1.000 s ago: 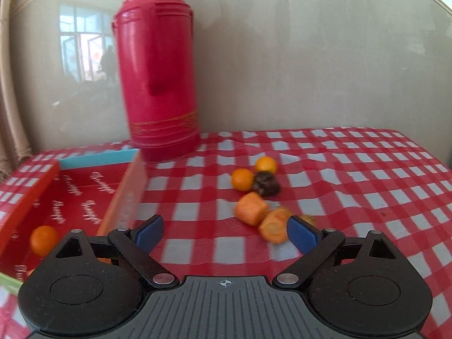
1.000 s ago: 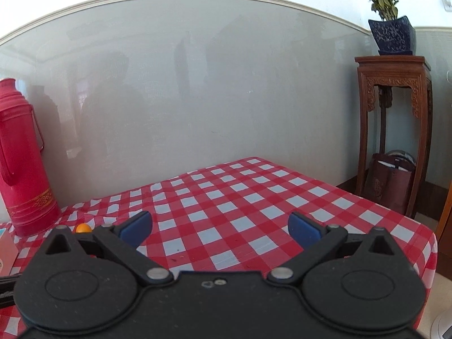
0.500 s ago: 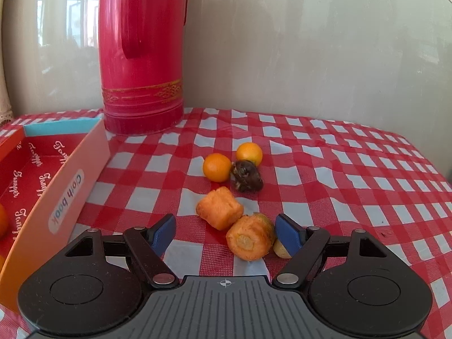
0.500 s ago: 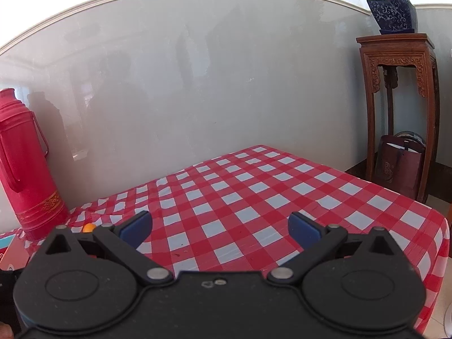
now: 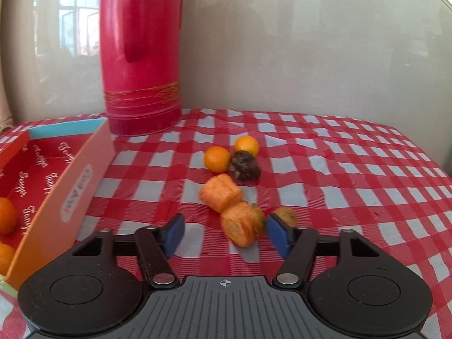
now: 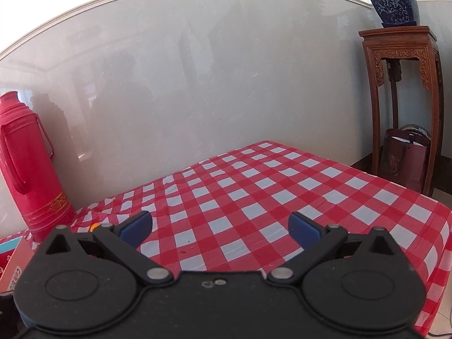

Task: Organize fruits
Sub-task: 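Reach the left gripper to the carrot chunk and close on it, then lift the carrot chunk with the left gripper toward the box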

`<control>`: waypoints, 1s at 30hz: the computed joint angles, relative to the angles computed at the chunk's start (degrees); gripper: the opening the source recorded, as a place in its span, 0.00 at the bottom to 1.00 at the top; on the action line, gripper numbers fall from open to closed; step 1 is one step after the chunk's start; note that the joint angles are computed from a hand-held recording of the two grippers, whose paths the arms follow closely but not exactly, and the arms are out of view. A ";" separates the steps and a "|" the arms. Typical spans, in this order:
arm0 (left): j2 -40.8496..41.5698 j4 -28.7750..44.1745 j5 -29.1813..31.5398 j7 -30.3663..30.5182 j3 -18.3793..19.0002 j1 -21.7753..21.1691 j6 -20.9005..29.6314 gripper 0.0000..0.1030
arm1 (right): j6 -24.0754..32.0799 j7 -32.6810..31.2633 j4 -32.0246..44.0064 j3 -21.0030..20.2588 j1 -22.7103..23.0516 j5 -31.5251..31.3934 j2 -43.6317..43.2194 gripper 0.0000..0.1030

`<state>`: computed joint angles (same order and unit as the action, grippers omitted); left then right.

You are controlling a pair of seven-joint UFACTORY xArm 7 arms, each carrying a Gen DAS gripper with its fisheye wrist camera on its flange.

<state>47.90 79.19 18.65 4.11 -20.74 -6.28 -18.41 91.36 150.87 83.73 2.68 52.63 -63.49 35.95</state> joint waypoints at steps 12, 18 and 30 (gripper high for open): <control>0.07 -1.68 2.02 0.98 -1.85 1.24 -1.52 0.24 | -0.73 2.01 -1.99 0.30 -0.30 -0.34 -1.31 0.94; -0.27 -2.01 2.87 0.60 -0.09 0.09 -2.62 0.23 | -0.90 2.79 -2.48 0.65 -0.47 -0.74 -1.60 0.94; -1.27 -2.64 0.10 0.34 3.38 -3.14 -4.02 0.21 | -1.50 3.22 -3.59 1.03 -0.87 -1.00 -2.41 0.94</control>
